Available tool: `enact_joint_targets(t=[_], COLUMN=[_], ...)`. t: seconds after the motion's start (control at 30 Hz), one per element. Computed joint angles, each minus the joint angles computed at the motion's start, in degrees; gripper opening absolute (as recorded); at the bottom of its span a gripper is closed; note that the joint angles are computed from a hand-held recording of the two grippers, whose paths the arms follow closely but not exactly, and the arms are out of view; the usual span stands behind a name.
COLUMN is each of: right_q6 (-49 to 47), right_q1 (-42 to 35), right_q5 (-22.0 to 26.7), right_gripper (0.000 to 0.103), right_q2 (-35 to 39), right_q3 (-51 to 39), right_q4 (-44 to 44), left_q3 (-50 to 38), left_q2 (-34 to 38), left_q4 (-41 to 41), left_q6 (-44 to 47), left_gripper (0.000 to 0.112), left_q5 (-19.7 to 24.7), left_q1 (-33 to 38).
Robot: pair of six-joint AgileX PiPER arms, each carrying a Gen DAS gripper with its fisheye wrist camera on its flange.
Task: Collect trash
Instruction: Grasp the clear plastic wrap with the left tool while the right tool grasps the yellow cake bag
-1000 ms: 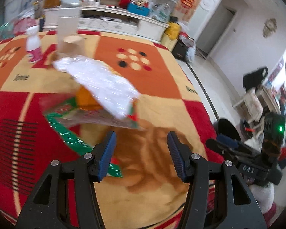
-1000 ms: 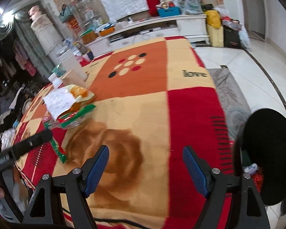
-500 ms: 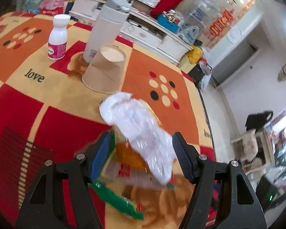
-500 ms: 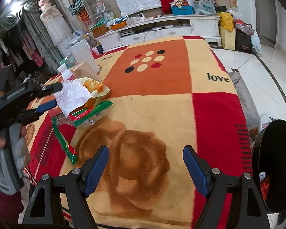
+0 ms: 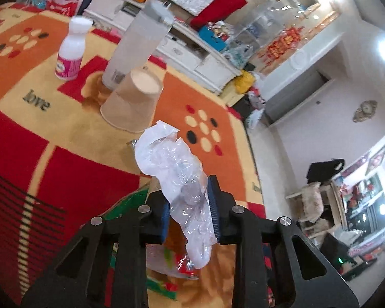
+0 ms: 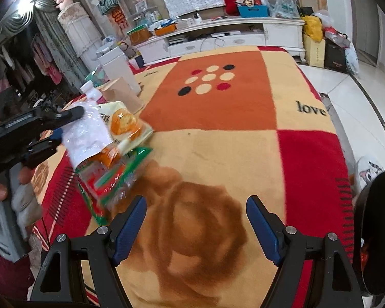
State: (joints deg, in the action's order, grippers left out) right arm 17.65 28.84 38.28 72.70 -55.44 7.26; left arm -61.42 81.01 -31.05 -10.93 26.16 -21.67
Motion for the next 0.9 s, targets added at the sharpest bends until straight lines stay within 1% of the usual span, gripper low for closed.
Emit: enact_joint_targets(t=[0.03,0.07,0.23,0.4,0.53,0.63,0.67,0.7,0.73,0.77,0.8,0.87,0.9], right_q6=[0.1,0.1,0.1,-0.2,-0.4,0.8,1.0,1.0,0.7,0.4,-0.5,-2.4,-2.7], right_q1=[0.4,0.9,4.5,8.4,10.1,11.1,11.3,11.4,11.2,11.2,11.1,11.0,11.1], right_q5=[-0.2,-0.3,-1.1,-2.1,-3.0,-3.2,-3.1,-2.9,-2.5,-2.4,-3.1,-4.5,-4.9], right_gripper=[0.078,0.078,0.078,0.078,0.078,0.081,0.081,0.081,0.081,0.081,0.081,0.080,0.071], right_q2=[0.5,1.1,4.7,8.5,12.5,16.5,17.7,19.7,20.7,21.9,23.1,24.0,24.4], right_q3=[-0.5,-1.3,-6.0,-10.1,-13.6,-17.2,-18.3,-20.0,-21.0,-21.9,-22.6,-22.7,-22.8], right_q4=[-0.1,0.0,0.2,0.7,1.1,-0.6,-1.1,-1.3,-1.0,-0.6,0.5,2.6,3.0], left_q3=[0.3,0.6,2.5,7.3,12.8,16.7,18.5,20.4,21.0,21.4,22.4,23.6,23.7], left_q2=[-1.4,-2.6,-8.9,-14.5,-17.0,-17.4,-17.8,-18.6,-18.9,-19.2,-19.9,-19.7,-18.9], left_q4=[-0.3,-1.1,-6.2,-5.4,-5.2,-8.0,-10.5,-13.5,-14.1,-13.7,-14.1,-16.3,-16.5], left_q6=[0.7,1.9,8.9,11.8,13.6,16.3,18.6,21.4,22.2,22.1,22.0,23.6,23.7], left_gripper=[0.019,0.010,0.010,0.010,0.010,0.010,0.012,0.020,0.029,0.052,0.061,0.061,0.061], left_q5=[1.1,2.3,10.4,15.6,16.7,17.4,17.6,17.4,17.1,16.7,15.9,14.7,14.2], left_q1=[0.6,1.3,8.0,13.8,17.6,21.4,23.3,25.0,25.5,25.4,25.0,24.6,23.8])
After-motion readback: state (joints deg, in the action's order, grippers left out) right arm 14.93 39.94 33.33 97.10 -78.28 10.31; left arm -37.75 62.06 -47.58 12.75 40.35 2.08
